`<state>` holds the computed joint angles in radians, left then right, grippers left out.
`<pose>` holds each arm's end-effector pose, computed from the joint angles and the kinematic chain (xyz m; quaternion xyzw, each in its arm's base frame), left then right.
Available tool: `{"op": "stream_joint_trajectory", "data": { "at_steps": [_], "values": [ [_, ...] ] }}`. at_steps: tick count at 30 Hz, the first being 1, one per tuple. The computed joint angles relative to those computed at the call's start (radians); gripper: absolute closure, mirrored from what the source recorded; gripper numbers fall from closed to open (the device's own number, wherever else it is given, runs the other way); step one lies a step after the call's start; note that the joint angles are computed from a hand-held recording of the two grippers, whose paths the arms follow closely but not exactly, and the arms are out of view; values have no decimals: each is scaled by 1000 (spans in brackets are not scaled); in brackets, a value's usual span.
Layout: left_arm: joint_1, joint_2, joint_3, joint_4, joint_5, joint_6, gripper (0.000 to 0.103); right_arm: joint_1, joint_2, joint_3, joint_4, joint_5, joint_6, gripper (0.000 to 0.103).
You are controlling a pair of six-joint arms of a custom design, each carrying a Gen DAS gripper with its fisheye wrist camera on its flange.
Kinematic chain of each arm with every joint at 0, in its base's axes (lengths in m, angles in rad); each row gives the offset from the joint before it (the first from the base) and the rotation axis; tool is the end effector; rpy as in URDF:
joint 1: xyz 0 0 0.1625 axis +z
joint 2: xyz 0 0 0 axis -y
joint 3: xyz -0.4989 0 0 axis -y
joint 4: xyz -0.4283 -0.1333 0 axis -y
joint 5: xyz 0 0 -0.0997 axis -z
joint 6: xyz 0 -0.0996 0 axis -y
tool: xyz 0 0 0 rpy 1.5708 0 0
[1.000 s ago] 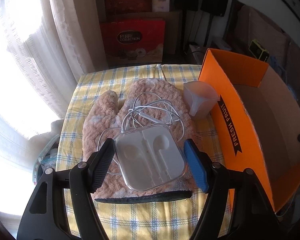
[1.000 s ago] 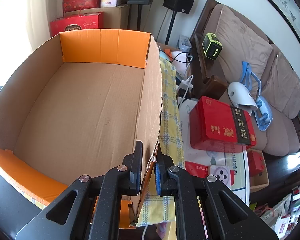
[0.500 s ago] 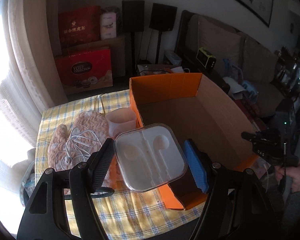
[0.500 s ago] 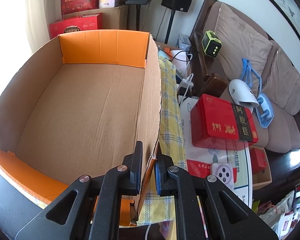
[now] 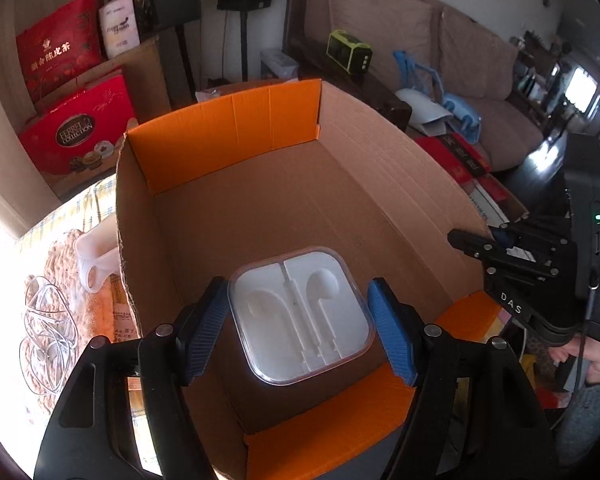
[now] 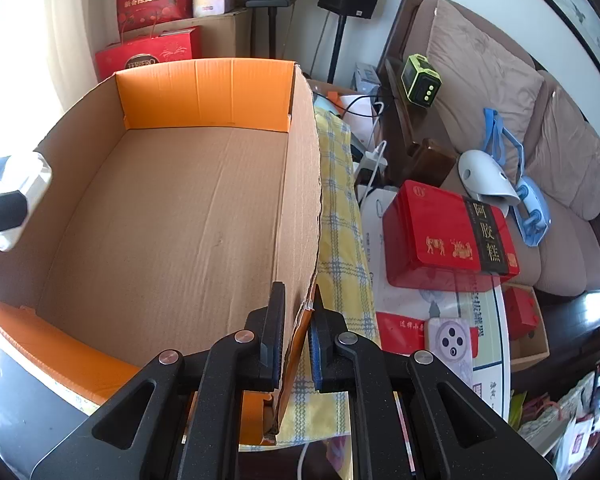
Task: Organize objects
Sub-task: 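Lift the clear earphone case with the left tool over the box, then open the left tool to drop the case, return to the table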
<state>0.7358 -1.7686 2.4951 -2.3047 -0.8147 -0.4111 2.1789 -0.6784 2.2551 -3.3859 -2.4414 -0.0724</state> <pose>-0.1036 -0.3658 0.2954 0.1942 0.9089 -0.2182 0.2977 0.3314 -0.3760 0.0085 0.2532 -0.8654 0.2148 0.3752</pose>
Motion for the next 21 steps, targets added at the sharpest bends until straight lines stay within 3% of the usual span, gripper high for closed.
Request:
{"op": "stream_joint_trajectory", "data": {
  "at_steps": [7, 21],
  "values": [
    [12, 57, 9, -17, -2, -28, 35, 0, -3, 5, 0, 4, 8, 94],
    [-1, 27, 18, 4, 32, -73, 29, 1, -5, 4, 8, 4, 15, 93]
  ]
}}
